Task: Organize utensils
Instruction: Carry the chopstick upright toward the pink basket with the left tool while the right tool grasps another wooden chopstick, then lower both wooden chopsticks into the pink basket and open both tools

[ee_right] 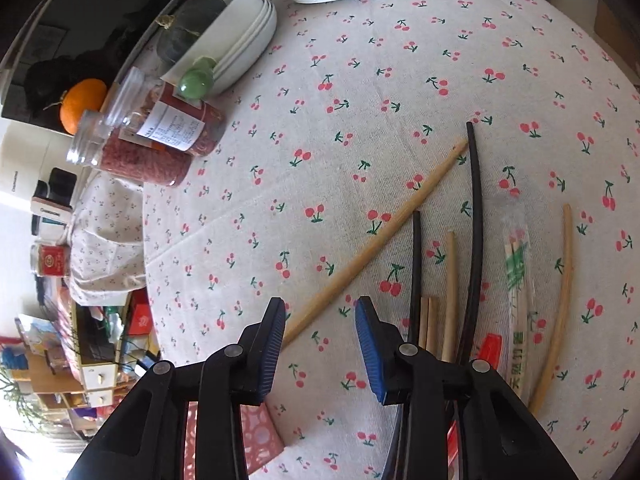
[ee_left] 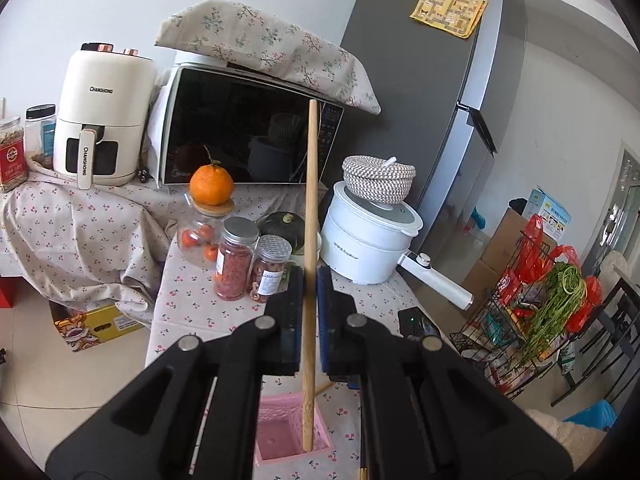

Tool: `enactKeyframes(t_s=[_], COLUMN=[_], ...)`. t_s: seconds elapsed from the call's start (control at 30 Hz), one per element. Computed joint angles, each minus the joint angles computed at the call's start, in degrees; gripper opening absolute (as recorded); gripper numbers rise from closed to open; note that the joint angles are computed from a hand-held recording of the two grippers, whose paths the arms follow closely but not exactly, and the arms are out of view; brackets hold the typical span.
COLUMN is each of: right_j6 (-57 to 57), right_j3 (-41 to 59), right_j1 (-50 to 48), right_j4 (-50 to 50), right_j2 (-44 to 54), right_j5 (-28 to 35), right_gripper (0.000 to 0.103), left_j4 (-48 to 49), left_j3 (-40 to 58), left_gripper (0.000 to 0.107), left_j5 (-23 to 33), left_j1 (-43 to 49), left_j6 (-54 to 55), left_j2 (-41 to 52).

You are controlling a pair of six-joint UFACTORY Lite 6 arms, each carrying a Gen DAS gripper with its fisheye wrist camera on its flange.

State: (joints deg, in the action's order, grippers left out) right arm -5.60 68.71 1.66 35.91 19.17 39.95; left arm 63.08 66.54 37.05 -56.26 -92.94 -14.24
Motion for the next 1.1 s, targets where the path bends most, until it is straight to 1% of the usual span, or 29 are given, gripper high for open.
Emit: enactKeyframes(t_s=[0.03,0.1,0.17,0.27,0.3,0.37,0.47,0.53,0.63,0.7,0.77,0.87,0.93,1.0,1.07,1.1], right_j6=[5.86,17.45,27.15,34.38,36.20,38.44,38.45,36.14,25.66,17.89,8.03,-2.65,-8.05,-11.19,-12.26,-12.60], right_j3=[2.30,7.40,14.23,24.92,27.91,32.14,32.40,28.56,20.89,16.25,12.20,7.66,4.62,1.70,-3.97,-5.49], right_j1=[1.71,4.90,8.13,11.66,12.31,12.83,11.52,9.25,4.17,1.12,-2.44,-5.62,-6.62,-6.55,-6.34,-5.72], right_j4=[-5.52,-16.86,-26.61,-35.03,-36.86,-38.83,-37.15,-33.30,-20.65,-12.39,-2.56,5.76,8.64,9.02,8.10,8.12], right_j2=[1.93,5.27,9.80,17.04,19.05,21.95,22.32,19.89,15.76,12.96,9.71,3.29,-2.53,-8.80,-18.76,-21.82], right_j5=[-0.98,-1.10,2.62,9.31,11.25,13.40,11.24,7.09,-0.84,-4.71,-6.68,-8.40,-9.01,-9.87,-9.64,-10.19], right_gripper=[0.037,0.032,0.032,0.031,0.025,0.019,0.015,0.012,0.007,0.007,0.007,0.007,0.007,0.007,0.007,0.007], left_j4=[0.54,1.44,3.33,4.89,5.86,6.89,11.56,17.22,20.06,20.41,20.65,21.54,21.72,21.50,20.64,20.31], left_j3=[-1.17,-2.85,-3.90,-4.10,-4.24,-4.36,-5.94,-8.00,-8.96,-9.06,-9.23,-9.61,-9.90,-10.02,-9.95,-10.02], left_gripper=[0.007,0.007,0.007,0.007,0.007,0.007,0.007,0.007,0.008,0.007,0.007,0.008,0.008,0.008,0.008,0.008], left_j5=[-0.81,-2.98,-3.61,-3.94,-3.68,-3.42,-2.79,-2.50,-1.85,-2.24,-2.94,-3.04,-2.87,-2.16,-1.08,-0.61], left_j1=[0.72,2.11,2.54,2.44,2.12,1.65,0.79,0.09,-0.44,-0.07,0.30,0.14,-0.20,-0.89,-1.82,-2.33], left_j6=[-1.13,-3.15,-5.23,-6.36,-7.10,-7.91,-12.05,-16.98,-19.65,-20.47,-21.29,-22.45,-22.19,-21.09,-19.32,-18.58], left_j2=[-0.70,-1.71,-1.98,-1.69,-1.68,-1.53,-2.34,-3.41,-3.49,-3.25,-3.11,-2.96,-2.86,-2.58,-2.27,-2.20])
